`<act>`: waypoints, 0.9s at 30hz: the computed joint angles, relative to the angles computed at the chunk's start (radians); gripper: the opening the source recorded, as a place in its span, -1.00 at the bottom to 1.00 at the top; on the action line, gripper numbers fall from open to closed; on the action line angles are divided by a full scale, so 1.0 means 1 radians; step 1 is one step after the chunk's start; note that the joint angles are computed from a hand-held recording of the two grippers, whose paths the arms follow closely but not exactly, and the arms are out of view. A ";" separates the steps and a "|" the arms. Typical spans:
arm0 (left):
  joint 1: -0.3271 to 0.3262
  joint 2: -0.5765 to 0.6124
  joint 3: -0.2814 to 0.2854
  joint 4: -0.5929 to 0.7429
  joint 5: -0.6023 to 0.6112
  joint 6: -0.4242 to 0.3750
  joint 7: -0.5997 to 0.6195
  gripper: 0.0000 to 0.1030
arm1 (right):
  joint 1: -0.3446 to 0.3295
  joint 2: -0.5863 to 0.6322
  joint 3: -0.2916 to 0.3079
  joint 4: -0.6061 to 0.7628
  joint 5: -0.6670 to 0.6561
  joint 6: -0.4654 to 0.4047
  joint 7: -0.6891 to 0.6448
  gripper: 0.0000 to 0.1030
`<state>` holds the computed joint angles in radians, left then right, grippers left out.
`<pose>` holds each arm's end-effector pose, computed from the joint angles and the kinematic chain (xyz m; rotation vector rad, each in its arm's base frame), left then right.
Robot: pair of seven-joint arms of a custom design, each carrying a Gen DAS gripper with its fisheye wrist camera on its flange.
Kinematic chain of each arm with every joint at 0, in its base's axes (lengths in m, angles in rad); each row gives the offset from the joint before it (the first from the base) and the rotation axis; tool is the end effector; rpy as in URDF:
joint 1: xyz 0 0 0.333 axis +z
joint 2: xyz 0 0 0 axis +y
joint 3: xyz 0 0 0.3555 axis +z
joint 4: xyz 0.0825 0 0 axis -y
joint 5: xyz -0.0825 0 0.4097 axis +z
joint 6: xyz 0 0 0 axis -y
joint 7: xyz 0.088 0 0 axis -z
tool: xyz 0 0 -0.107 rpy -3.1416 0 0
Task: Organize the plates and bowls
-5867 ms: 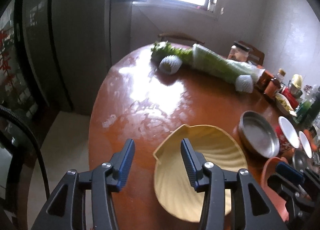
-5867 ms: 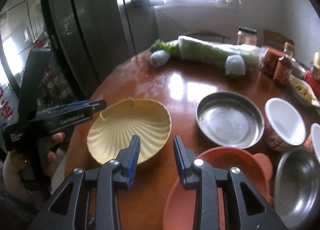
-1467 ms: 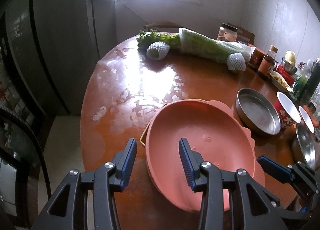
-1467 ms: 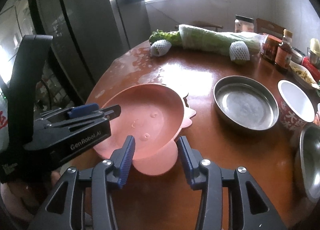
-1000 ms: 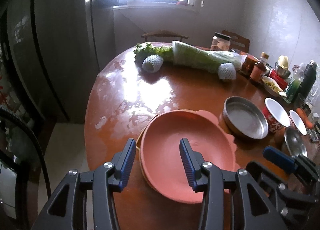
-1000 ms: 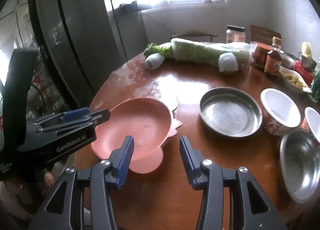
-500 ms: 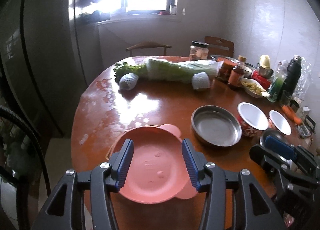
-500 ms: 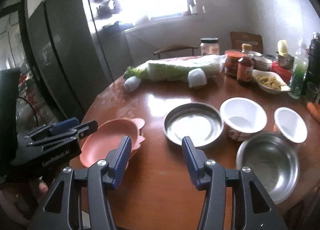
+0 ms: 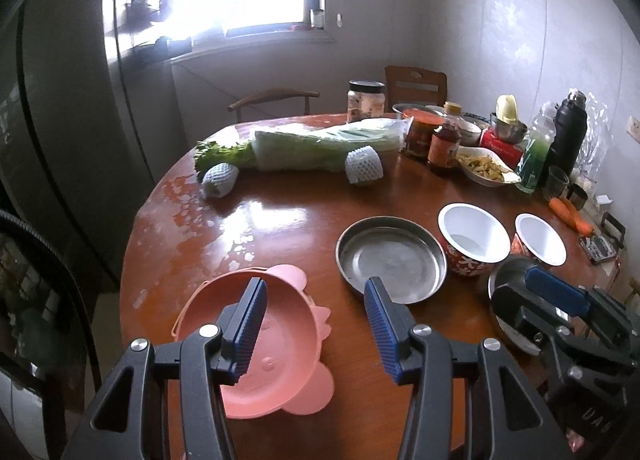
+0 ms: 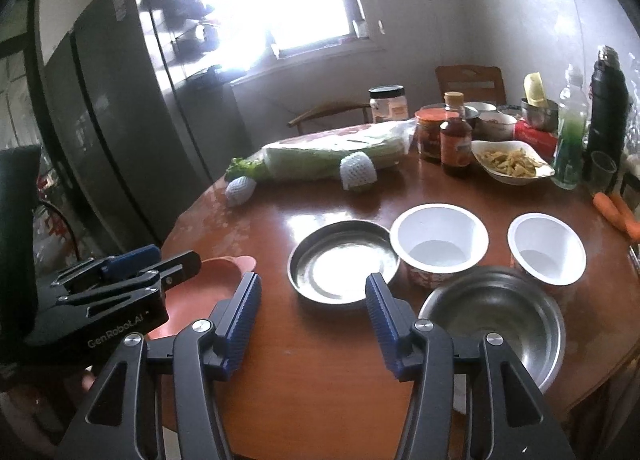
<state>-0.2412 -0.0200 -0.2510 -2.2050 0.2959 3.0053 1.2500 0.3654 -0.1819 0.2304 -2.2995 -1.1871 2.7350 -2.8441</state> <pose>0.5133 -0.3003 0.5097 -1.3476 2.1464 -0.9318 0.4175 0.3319 0.4940 -1.3735 1.8146 -0.6151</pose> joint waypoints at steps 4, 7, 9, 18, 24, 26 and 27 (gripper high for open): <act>-0.017 0.041 0.002 0.049 0.043 -0.036 -0.027 -0.02 | -0.006 0.012 -0.010 -0.004 0.009 0.014 -0.009 0.09; -0.038 0.072 0.014 0.083 0.047 -0.064 -0.016 -0.02 | -0.010 0.035 -0.023 0.000 0.026 0.037 -0.027 0.09; -0.054 0.102 0.025 0.116 0.042 -0.090 -0.003 -0.02 | -0.011 0.056 -0.031 0.006 0.040 0.052 -0.043 0.09; -0.109 0.246 0.066 0.310 -0.010 -0.245 0.100 -0.02 | -0.001 0.161 -0.081 0.060 0.180 0.089 -0.162 0.09; -0.130 0.341 0.078 0.437 -0.064 -0.353 0.172 -0.02 | 0.013 0.206 -0.106 0.098 0.324 0.050 -0.301 0.09; -0.136 0.366 0.082 0.468 -0.076 -0.379 0.188 -0.02 | 0.015 0.217 -0.112 0.106 0.380 0.041 -0.353 0.09; -0.143 0.380 0.087 0.485 -0.075 -0.395 0.190 -0.02 | 0.016 0.223 -0.114 0.111 0.415 0.039 -0.386 0.09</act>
